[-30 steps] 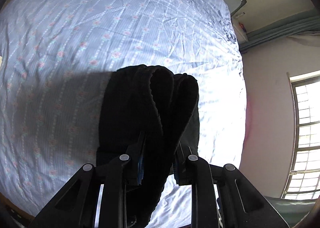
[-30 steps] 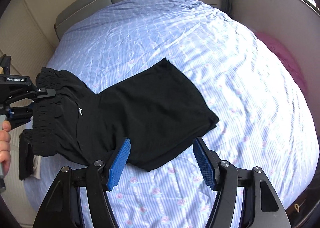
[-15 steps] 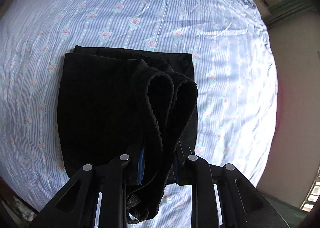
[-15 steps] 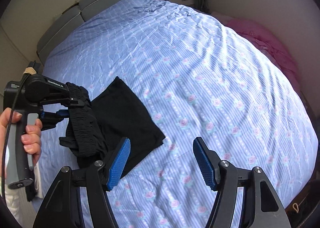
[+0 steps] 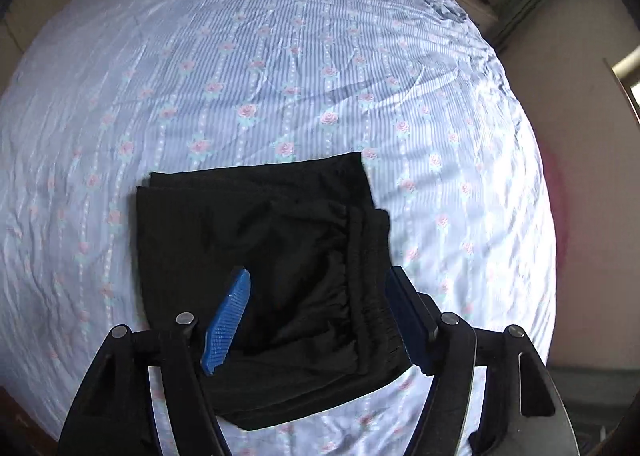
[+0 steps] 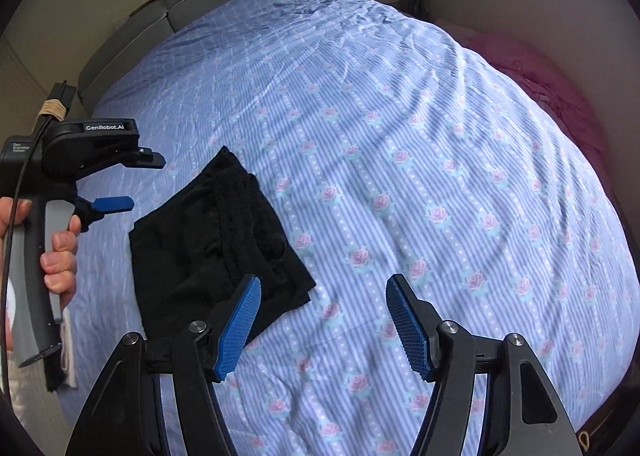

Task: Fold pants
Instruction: 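Fold the waistband over toward the leg hems with the left gripper and release, then open both grippers and withdraw them from the folded black shorts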

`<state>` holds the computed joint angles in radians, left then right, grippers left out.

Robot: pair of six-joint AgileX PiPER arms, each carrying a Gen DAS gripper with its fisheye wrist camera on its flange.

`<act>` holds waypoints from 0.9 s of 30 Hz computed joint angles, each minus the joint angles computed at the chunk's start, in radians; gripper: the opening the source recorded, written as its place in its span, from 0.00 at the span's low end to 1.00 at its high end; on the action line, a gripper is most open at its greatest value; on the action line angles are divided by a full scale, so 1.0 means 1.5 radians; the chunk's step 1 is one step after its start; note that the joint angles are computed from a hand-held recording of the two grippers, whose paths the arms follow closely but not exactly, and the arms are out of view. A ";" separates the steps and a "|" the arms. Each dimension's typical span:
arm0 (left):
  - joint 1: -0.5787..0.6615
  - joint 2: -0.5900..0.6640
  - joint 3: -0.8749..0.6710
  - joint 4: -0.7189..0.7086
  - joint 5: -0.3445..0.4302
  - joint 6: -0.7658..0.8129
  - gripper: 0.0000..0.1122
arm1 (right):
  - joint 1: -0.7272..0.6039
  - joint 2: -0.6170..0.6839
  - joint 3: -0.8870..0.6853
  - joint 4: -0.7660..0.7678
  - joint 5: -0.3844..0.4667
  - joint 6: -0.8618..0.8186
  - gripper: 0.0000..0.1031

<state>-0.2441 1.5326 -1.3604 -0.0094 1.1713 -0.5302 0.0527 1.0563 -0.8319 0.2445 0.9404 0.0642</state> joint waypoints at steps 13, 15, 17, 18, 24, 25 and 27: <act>0.098 -0.342 0.455 0.054 -0.016 0.170 0.61 | 0.129 0.212 0.007 0.117 -0.151 -0.148 0.63; 0.125 -0.379 0.482 0.036 -0.007 0.179 0.61 | 0.145 0.253 -0.019 0.099 -0.165 -0.139 0.63; 0.147 -0.407 0.499 0.013 0.002 0.189 0.61 | 0.157 0.296 -0.046 0.078 -0.172 -0.125 0.63; 0.152 -0.417 0.505 0.006 0.006 0.190 0.61 | 0.160 0.318 -0.059 0.078 -0.174 -0.128 0.63; 0.141 -0.428 0.509 -0.005 0.025 0.176 0.61 | 0.153 0.414 -0.117 0.128 -0.134 -0.176 0.29; 0.141 -0.430 0.509 -0.008 0.025 0.178 0.61 | 0.162 0.409 -0.120 0.109 -0.139 -0.172 0.23; 0.136 -0.433 0.506 -0.010 0.025 0.179 0.61 | 0.192 0.398 -0.137 0.026 -0.146 -0.125 0.22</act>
